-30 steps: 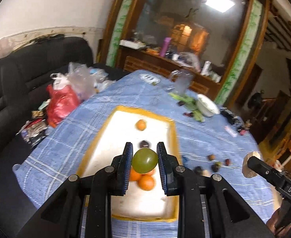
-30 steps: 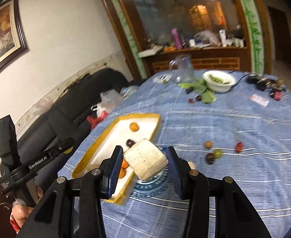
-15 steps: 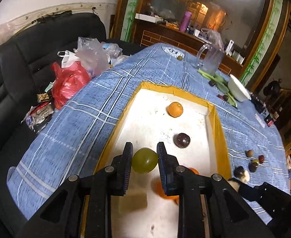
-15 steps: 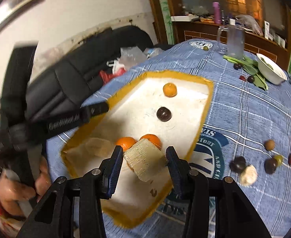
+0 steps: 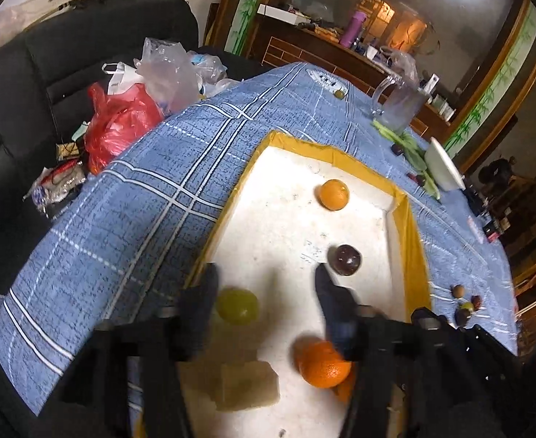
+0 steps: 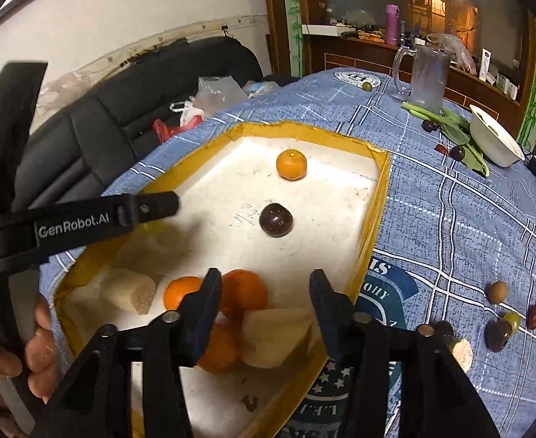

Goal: Organize fruits
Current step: 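Carry the cube and grape over the tray and open both tools, then withdraw both open tools from the tray toward the loose fruits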

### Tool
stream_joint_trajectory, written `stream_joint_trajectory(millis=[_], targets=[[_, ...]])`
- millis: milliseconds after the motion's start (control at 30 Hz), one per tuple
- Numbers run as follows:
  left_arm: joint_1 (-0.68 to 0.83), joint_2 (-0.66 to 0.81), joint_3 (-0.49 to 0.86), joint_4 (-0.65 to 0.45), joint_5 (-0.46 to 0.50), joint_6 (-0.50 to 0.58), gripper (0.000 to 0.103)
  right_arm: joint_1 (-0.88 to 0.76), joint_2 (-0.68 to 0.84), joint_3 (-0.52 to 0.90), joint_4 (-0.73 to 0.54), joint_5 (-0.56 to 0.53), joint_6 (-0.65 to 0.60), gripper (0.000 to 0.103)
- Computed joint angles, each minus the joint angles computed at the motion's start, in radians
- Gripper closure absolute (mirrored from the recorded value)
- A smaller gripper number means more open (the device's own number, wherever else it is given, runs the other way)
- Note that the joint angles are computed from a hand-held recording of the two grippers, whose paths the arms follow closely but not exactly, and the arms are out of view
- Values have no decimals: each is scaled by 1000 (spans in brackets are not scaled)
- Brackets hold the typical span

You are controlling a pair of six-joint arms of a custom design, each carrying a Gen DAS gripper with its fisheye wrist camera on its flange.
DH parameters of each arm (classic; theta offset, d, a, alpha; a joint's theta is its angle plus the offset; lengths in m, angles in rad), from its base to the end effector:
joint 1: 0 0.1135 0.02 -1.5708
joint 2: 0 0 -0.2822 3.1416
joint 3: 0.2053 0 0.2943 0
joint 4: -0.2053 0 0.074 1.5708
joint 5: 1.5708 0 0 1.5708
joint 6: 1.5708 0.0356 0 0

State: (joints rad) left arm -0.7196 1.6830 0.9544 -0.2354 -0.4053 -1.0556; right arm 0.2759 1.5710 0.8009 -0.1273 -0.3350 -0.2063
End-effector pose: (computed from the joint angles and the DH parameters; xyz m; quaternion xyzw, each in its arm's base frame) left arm 0.2855 -0.2316 0.1592 -0.2156 0.9116 -0.1057 0.3337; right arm 0.3199 0.1027 0.1540 -0.2757 0.8906 0.1686 0.3201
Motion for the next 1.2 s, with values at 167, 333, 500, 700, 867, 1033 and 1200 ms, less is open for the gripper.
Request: stream_joint_trajectory(millis=[167, 333, 500, 700, 867, 1033, 1200], targets=[[-48, -30, 6, -10, -19, -26, 31, -50, -93, -60, 15, -39, 7, 38], [-118, 0, 87, -86, -76, -56, 20, -169, -148, -92, -14, -108, 9, 37], [-187, 80, 203, -132, -102, -40, 17, -323, -174, -107, -61, -181, -18, 37], [-250, 213, 389, -191, -67, 6, 15, -477, -185, -120, -109, -258, -71, 37], [-279, 285, 495, -248, -65, 24, 16, -577, -177, -118, -140, -304, -120, 37], [-294, 315, 536, -261, -58, 25, 16, -656, -134, -96, -160, -338, -140, 36], [-302, 329, 554, -272, -53, 13, 16, -697, -103, -80, -182, -353, -158, 36]])
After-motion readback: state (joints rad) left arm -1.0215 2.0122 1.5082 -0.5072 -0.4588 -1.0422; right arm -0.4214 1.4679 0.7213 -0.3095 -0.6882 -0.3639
